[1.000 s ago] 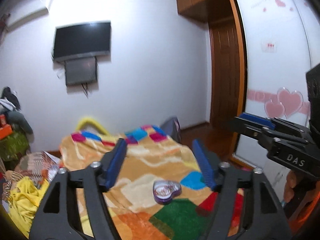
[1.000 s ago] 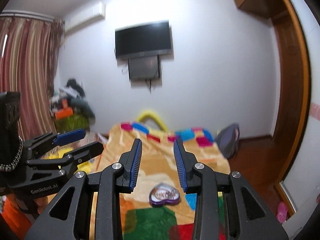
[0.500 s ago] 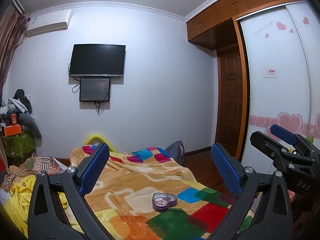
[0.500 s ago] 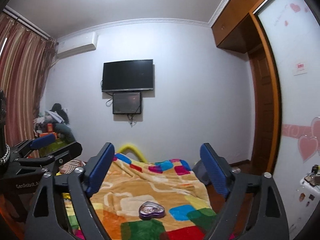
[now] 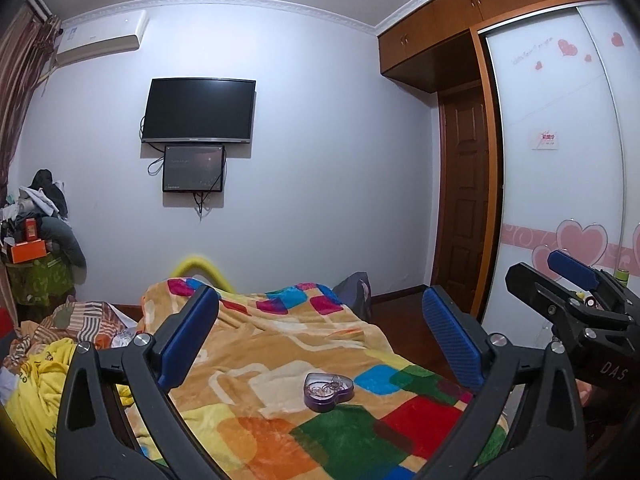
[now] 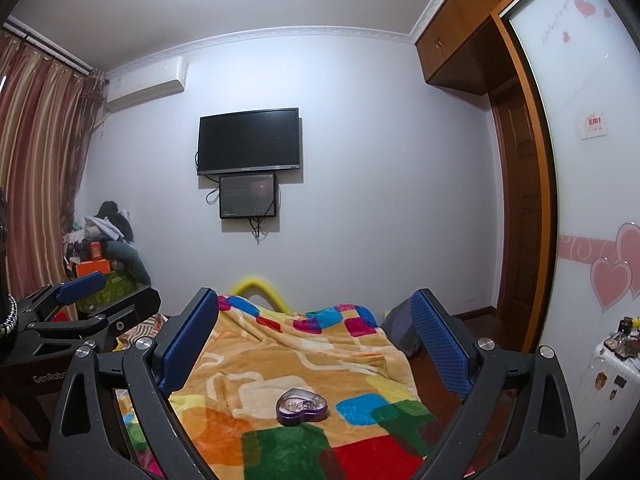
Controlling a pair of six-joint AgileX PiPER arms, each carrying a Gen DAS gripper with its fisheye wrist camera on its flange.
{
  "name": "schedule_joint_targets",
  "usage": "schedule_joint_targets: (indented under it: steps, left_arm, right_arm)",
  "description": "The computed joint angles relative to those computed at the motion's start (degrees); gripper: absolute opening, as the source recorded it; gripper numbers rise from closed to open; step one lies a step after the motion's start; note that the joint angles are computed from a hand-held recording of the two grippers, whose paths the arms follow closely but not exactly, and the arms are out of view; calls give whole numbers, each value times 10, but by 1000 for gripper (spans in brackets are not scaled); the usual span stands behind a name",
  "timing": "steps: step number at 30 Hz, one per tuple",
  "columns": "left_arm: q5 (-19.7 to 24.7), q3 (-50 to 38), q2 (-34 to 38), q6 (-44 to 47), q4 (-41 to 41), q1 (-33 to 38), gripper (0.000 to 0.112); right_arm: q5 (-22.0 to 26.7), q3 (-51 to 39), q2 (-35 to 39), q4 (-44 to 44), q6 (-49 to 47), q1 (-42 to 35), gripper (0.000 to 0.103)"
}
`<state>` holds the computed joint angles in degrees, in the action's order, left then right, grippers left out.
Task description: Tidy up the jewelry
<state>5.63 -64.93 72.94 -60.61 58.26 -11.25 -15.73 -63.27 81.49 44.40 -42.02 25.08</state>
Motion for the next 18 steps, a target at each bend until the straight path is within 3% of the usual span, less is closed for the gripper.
schedule_joint_targets:
  steps: [15,18]
  left_arm:
    - [0,-7,15,34,-44,11,103]
    - [-1,-11,19,90,-103,16,103]
  right_arm:
    - [22,-5,-4,53,-51,-2,96]
    - [28,-7,-6,66,-63,-4,96]
